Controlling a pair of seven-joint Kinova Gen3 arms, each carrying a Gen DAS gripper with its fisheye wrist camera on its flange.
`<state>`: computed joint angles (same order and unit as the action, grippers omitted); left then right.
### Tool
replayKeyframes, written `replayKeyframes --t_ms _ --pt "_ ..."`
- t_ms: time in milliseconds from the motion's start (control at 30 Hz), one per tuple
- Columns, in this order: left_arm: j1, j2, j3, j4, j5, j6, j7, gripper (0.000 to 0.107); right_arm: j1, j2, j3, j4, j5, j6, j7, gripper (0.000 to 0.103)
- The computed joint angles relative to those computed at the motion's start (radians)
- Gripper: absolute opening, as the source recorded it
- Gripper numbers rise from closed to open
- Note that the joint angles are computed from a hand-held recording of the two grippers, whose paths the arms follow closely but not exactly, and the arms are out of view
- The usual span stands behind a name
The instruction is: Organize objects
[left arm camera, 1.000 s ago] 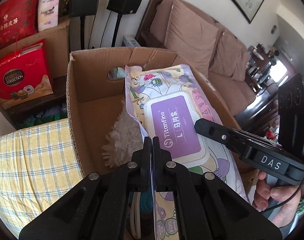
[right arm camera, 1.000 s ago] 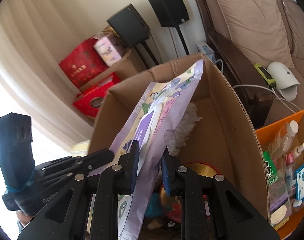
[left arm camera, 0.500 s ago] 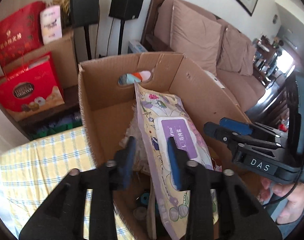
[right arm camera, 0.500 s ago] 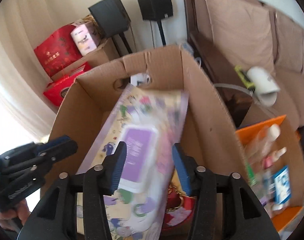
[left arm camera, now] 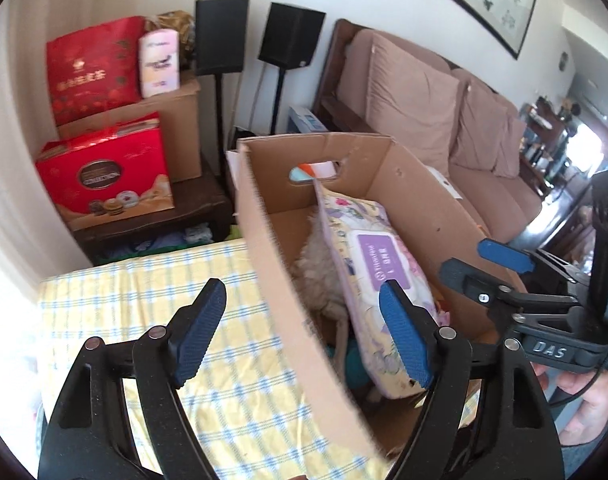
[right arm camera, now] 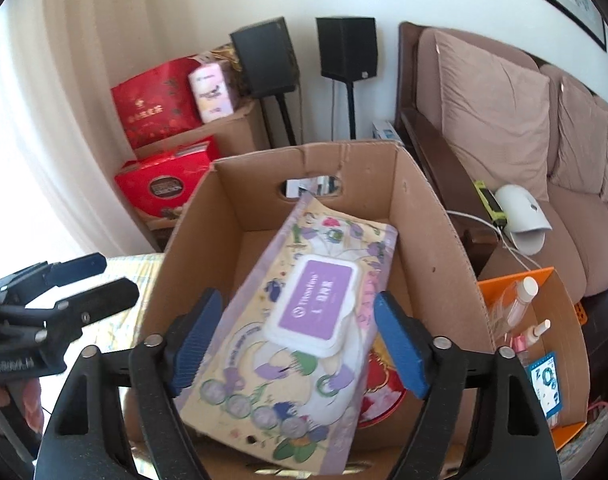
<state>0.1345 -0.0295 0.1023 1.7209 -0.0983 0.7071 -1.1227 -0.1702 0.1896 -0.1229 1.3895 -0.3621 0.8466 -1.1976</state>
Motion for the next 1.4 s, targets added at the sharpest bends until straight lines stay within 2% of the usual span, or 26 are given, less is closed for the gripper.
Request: replayKeyframes --t_ms 200,333,367,400,433,467,567,833,900,1000,1133,1267,1400 --pt "-0.021 -0.071 -0.009 0.078 0.011 -0.007 0.008 0.077 -0.007 -0.061 -0.007 0.074 -0.036 -0.039 0.026 0.086" --pt "-0.044 -0.12 0.027 0.141 -0.052 -0.017 0.086 0.078 -0.018 -0.098 -0.006 0.129 -0.06 -0.063 0.044 0.088" --pt "-0.046 -0.129 0.027 0.153 -0.052 -0.018 0.093 0.082 -0.02 -0.11 -0.007 0.151 -0.072 -0.074 0.058 0.09" --pt "-0.047 -0.137 0.024 0.166 -0.044 -0.018 0.092 0.097 -0.019 -0.122 -0.006 0.172 -0.094 -0.084 0.083 0.095" --pt "-0.048 -0.153 0.017 0.189 -0.028 -0.028 0.089 0.103 -0.016 -0.134 -0.004 0.193 -0.122 -0.094 0.114 0.099" --pt "-0.051 -0.165 0.016 0.207 -0.021 -0.039 0.091 0.103 -0.019 -0.15 -0.002 0.224 -0.139 -0.114 0.132 0.103" --pt "-0.075 -0.185 0.043 0.243 -0.048 -0.037 0.127 0.103 -0.044 -0.187 0.001 0.292 -0.132 -0.171 0.131 0.103" --pt "-0.146 -0.282 0.16 0.34 -0.187 -0.04 0.328 0.103 -0.092 -0.261 0.027 0.395 -0.147 -0.251 0.124 0.103" --pt "-0.158 -0.3 0.188 0.348 -0.209 -0.016 0.355 0.103 -0.103 -0.284 0.03 0.421 -0.132 -0.275 0.114 0.103" --pt "-0.189 -0.327 0.265 0.359 -0.274 0.032 0.438 0.103 -0.122 -0.325 0.039 0.465 -0.114 -0.306 0.099 0.103" --pt "-0.17 -0.373 0.26 0.392 -0.258 0.047 0.467 0.103 -0.148 -0.37 0.051 0.519 -0.082 -0.338 0.074 0.103" --pt "-0.189 -0.419 0.293 0.419 -0.253 0.072 0.511 0.103 -0.166 -0.411 0.051 0.565 -0.033 -0.357 0.032 0.103" --pt "-0.193 -0.464 0.292 0.438 -0.221 0.09 0.517 0.103 -0.203 -0.446 0.091 0.599 -0.041 -0.355 0.035 0.103"
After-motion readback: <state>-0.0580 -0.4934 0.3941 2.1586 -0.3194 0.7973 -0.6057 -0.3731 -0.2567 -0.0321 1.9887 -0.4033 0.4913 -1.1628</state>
